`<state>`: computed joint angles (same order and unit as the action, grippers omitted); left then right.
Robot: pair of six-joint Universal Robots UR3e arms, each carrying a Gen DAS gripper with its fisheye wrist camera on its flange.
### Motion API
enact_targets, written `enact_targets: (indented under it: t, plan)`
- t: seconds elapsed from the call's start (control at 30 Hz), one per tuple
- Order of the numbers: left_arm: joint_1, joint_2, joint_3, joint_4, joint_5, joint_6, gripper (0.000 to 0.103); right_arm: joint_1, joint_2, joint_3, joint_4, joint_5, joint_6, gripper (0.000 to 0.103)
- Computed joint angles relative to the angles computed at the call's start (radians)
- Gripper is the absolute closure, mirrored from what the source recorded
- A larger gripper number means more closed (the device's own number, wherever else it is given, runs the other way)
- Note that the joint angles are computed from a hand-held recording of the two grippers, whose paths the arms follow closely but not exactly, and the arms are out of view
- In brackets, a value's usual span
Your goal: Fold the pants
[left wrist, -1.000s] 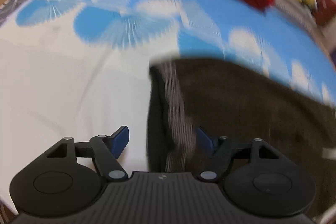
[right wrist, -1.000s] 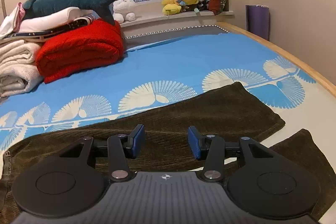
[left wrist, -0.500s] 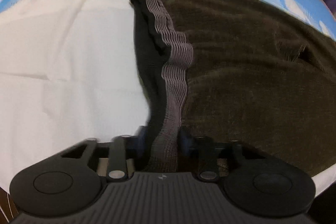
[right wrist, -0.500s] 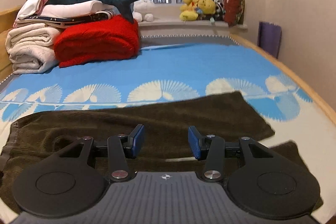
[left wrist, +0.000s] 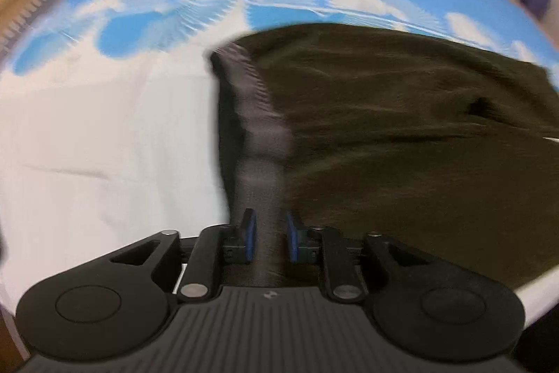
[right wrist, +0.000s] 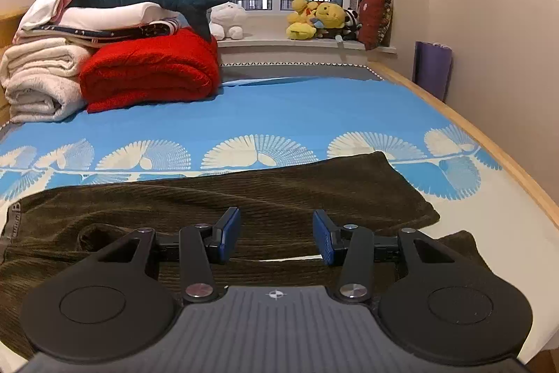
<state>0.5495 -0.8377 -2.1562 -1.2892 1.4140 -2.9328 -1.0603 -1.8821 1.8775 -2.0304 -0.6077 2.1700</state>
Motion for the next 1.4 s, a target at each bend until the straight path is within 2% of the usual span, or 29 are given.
enact_targets:
  t: [0.03,0.07,0.1,0.13,0.17,0.27,0.3,0.37,0.47,0.63,0.67,0.7,0.73,0.77,0.83,0.87,0.9,0.93,0.97,1.0,1.03,1.07,1.13,1.27,1.33,1.4]
  plan:
    - [0.008,-0.032,0.015,-0.04,-0.028,0.012,0.061,-0.006,-0.006,-0.002,0.018,0.006,-0.002,0.055]
    - [-0.026,-0.086,0.026,-0.053,-0.002,-0.007,0.056,-0.014,-0.016,-0.005,0.044,0.014,-0.003,0.055]
    - [-0.094,-0.163,0.04,-0.045,0.08,-0.051,0.06,-0.02,-0.023,-0.006,0.063,0.019,-0.001,0.054]
    - [-0.131,-0.199,0.044,-0.035,0.124,-0.069,0.061,-0.023,-0.03,-0.007,0.079,0.023,0.005,0.053]
    - [-0.141,-0.201,0.044,-0.015,0.128,-0.072,0.061,-0.029,-0.038,-0.009,0.102,0.031,0.011,0.053]
    - [-0.114,-0.121,0.056,-0.025,0.072,-0.086,0.057,-0.043,-0.053,-0.016,0.17,0.051,0.018,0.049]
    - [-0.111,-0.103,0.065,-0.02,0.063,-0.079,0.05,-0.045,-0.058,-0.015,0.185,0.055,0.015,0.048]
    - [-0.147,-0.067,0.074,-0.001,0.086,-0.082,0.04,-0.034,-0.061,-0.006,0.18,0.05,0.014,0.046]
    - [-0.186,-0.021,0.081,0.039,0.103,-0.089,0.034,-0.01,-0.061,0.012,0.148,0.034,-0.004,0.045]
    - [-0.149,0.059,-0.035,0.176,0.048,-0.089,0.032,0.041,-0.019,0.031,0.051,-0.01,0.001,0.045]
    - [-0.148,0.062,-0.085,0.242,0.047,-0.106,0.032,0.048,-0.008,0.032,0.029,-0.015,0.013,0.045]
    - [-0.16,0.026,-0.097,0.267,0.062,-0.116,0.033,0.054,0.003,0.039,0.003,-0.019,0.026,0.045]
    - [-0.208,-0.047,-0.068,0.274,0.111,-0.119,0.034,0.065,0.017,0.04,-0.018,-0.03,0.037,0.045]
    - [-0.266,-0.11,-0.058,0.336,0.175,-0.139,0.036,0.078,0.033,0.04,-0.036,-0.042,0.044,0.046]
    - [-0.29,-0.162,-0.047,0.407,0.193,-0.144,0.038,0.1,0.06,0.069,-0.118,-0.058,0.066,0.048]
    - [-0.271,-0.179,-0.038,0.423,0.16,-0.152,0.049,0.106,0.068,0.087,-0.155,-0.065,0.071,0.049]
    - [-0.252,-0.192,-0.026,0.428,0.122,-0.161,0.073,0.133,0.094,0.086,-0.193,-0.101,0.081,0.056]
    - [-0.235,-0.208,-0.01,0.428,0.086,-0.164,0.084,0.152,0.117,0.072,-0.205,-0.123,0.083,0.07]
    - [-0.229,-0.232,0.004,0.444,0.06,-0.168,0.098,0.163,0.136,0.071,-0.241,-0.121,0.101,0.077]
    - [-0.24,-0.262,0.018,0.473,0.057,-0.173,0.101,0.168,0.148,0.077,-0.276,-0.111,0.118,0.084]
    - [-0.254,-0.287,0.025,0.504,0.062,-0.174,0.101,0.173,0.159,0.073,-0.29,-0.107,0.124,0.091]
    - [-0.284,-0.336,0.046,0.548,0.085,-0.184,0.101,0.183,0.172,0.067,-0.299,-0.11,0.127,0.093]
    - [-0.316,-0.392,0.079,0.586,0.104,-0.206,0.1,0.204,0.199,0.046,-0.297,-0.122,0.123,0.093]
    - [-0.286,-0.585,0.228,0.642,0.038,-0.262,0.098,0.237,0.243,0.001,-0.276,-0.125,0.127,0.093]
    - [-0.277,-0.698,0.317,0.679,0.026,-0.272,0.095,0.251,0.262,-0.019,-0.271,-0.133,0.137,0.093]
    - [-0.289,-0.846,0.425,0.724,0.063,-0.265,0.084,0.261,0.269,-0.027,-0.268,-0.136,0.12,0.092]
